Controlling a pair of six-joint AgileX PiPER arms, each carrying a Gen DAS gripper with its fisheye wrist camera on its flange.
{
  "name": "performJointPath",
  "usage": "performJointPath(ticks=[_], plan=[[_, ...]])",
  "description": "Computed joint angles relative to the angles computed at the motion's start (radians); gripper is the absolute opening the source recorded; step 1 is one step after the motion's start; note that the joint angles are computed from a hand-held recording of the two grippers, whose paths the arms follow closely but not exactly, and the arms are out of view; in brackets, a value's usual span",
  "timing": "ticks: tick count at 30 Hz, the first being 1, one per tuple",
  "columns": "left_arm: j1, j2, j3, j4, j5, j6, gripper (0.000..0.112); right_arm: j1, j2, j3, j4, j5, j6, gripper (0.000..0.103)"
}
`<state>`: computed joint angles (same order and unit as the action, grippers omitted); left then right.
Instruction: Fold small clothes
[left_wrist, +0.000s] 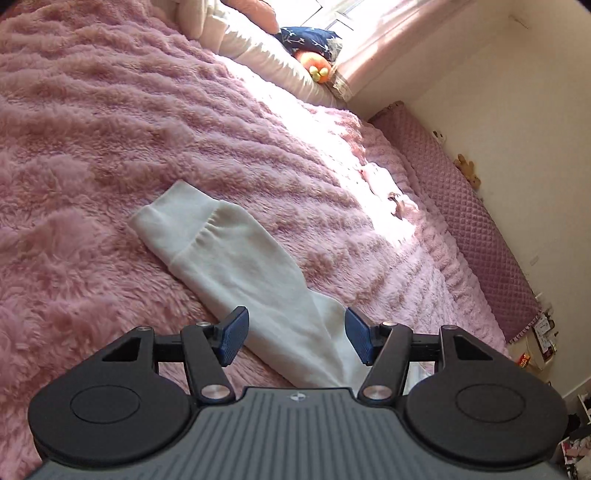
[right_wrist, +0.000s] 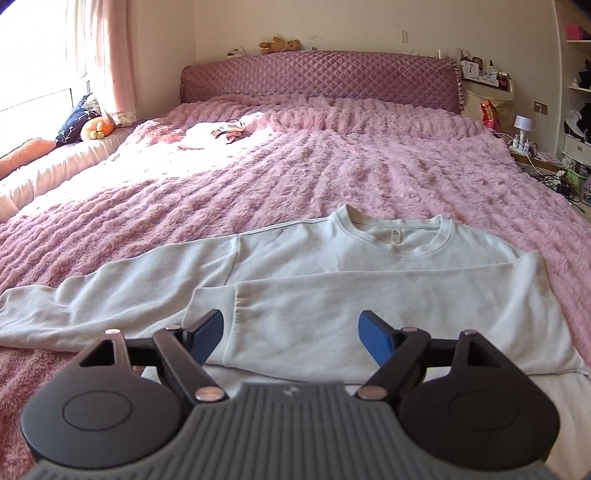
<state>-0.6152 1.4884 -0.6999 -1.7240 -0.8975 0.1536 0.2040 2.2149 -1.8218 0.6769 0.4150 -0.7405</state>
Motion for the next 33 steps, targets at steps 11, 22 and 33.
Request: performJointPath(ticks=[11,22,33], plan=[[0.268,0.035,0.243,0.400,0.107,-0.559,0.067,0.144,-0.022,0.044,-0.204,-0.030,0.145,0.081],[0.285,0.052,0.274,0.597,0.008,-0.721,0.005,0.140,0.006,0.020,-0.258,-0.010,0.180,0.081],[0.190,0.004,0.002,0.613,0.002,-0.447,0.005,0.022,-0.065,0.099,-0.096,-0.012,0.044,0.081]])
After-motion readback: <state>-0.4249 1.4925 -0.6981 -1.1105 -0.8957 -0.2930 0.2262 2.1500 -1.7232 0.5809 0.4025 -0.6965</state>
